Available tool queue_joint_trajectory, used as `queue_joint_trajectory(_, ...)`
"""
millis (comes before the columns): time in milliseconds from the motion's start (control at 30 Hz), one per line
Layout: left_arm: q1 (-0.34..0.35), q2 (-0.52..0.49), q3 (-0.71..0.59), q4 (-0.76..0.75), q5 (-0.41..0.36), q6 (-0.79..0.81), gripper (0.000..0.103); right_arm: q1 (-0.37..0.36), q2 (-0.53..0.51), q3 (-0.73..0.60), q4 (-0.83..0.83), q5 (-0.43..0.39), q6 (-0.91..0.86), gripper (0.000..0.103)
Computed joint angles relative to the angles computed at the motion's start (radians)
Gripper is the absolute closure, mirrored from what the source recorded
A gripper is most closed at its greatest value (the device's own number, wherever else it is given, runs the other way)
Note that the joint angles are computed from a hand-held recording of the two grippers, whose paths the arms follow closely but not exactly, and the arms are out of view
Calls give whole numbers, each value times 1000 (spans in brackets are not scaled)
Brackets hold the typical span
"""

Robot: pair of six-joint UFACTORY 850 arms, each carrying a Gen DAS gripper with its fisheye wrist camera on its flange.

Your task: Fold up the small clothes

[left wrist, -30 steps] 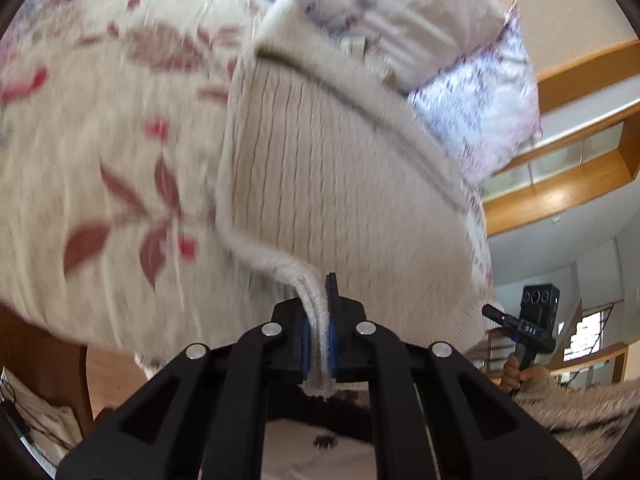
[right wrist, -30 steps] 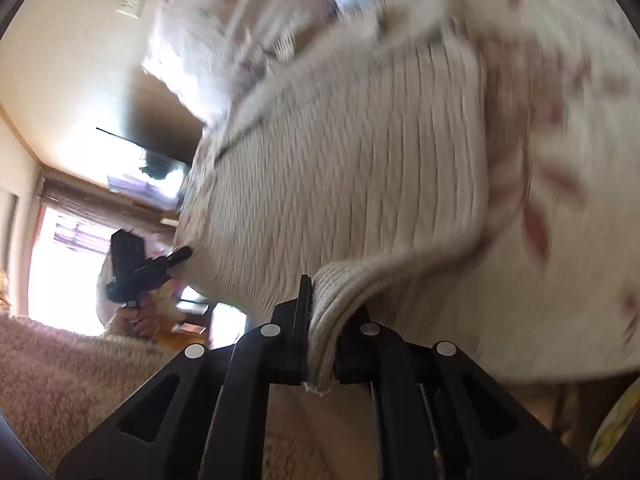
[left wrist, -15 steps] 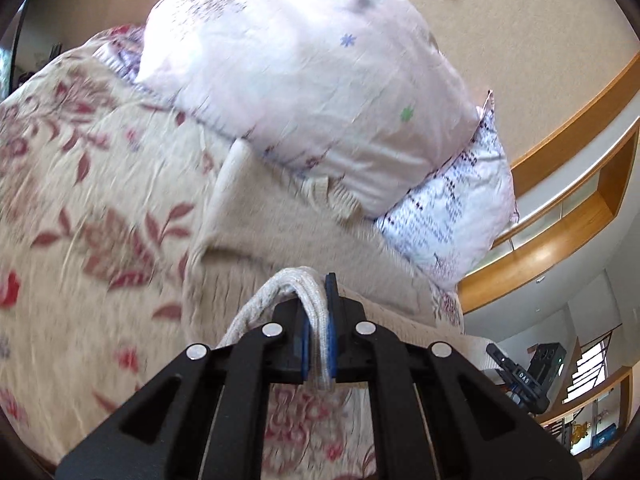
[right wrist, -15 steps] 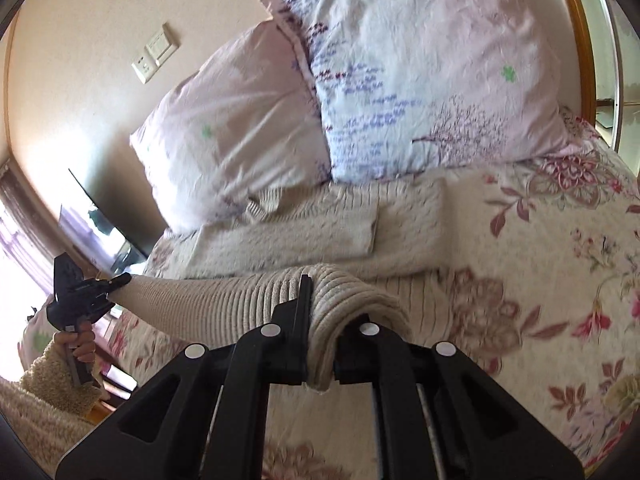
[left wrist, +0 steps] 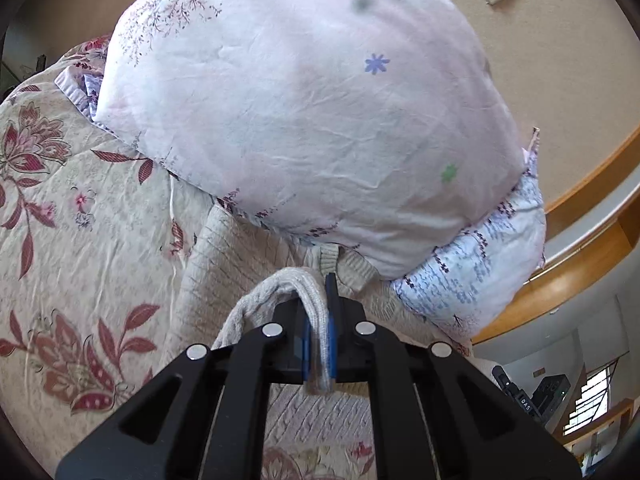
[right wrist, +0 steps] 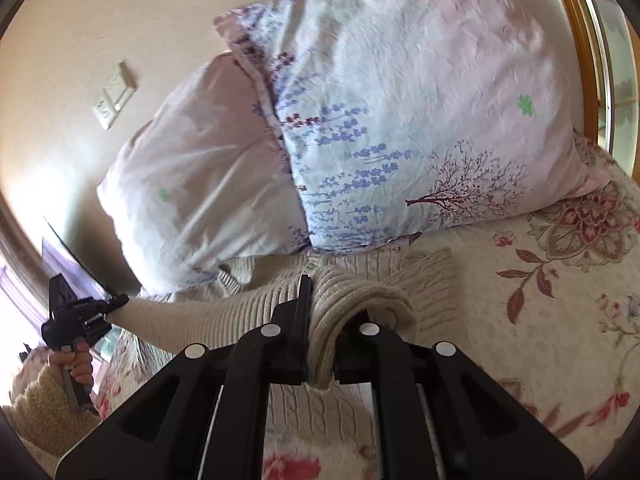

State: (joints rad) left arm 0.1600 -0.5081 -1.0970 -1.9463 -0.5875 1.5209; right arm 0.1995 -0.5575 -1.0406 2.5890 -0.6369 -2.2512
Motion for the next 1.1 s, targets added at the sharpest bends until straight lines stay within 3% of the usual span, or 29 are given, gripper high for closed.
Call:
queue_joint_trajectory(367, -13, -126, -124, 75, 45, -159, 97, -8, -101, -113, -11, 60, 114, 95)
queue_joint_trajectory(533, -37, -213, -210, 202, 100, -364, 95, -1, -228, -298, -233, 256, 462, 90)
queue_joint_trajectory(567, -40, -216, -213, 204, 105, -375, 92, -2, -238, -315, -276, 267, 530, 81)
queue_joint_trajectory(600, -40, -218, -215, 203, 103, -380, 81, -3, -243, -321, -286, 271, 561, 59)
queue_joint_trajectory(633, -40, -216, -214, 199, 97, -378, 65, -2, -238, -317, -256, 273, 551, 46)
queue_joint_trajectory(667, -39, -213, -212, 190, 95, -367, 58, -1, -226, -302, -194, 270, 499, 30)
queue_joint_trajectory(733, -38, -200, -203, 174, 96, -333, 36, -2, -201, -267, -87, 238, 383, 30)
queue_joint_trajectory(800, -34, -177, -184, 167, 110, -303, 33, -6, -184, -248, -78, 235, 364, 30)
queue_joint_trajectory(967, -33, -108, -118, 168, 198, -168, 37, -14, -134, -168, -22, 290, 255, 46)
queue_joint_trajectory(1100, -51, -59, -59, 196, 284, -60, 51, -24, -115, -115, -70, 313, 244, 56)
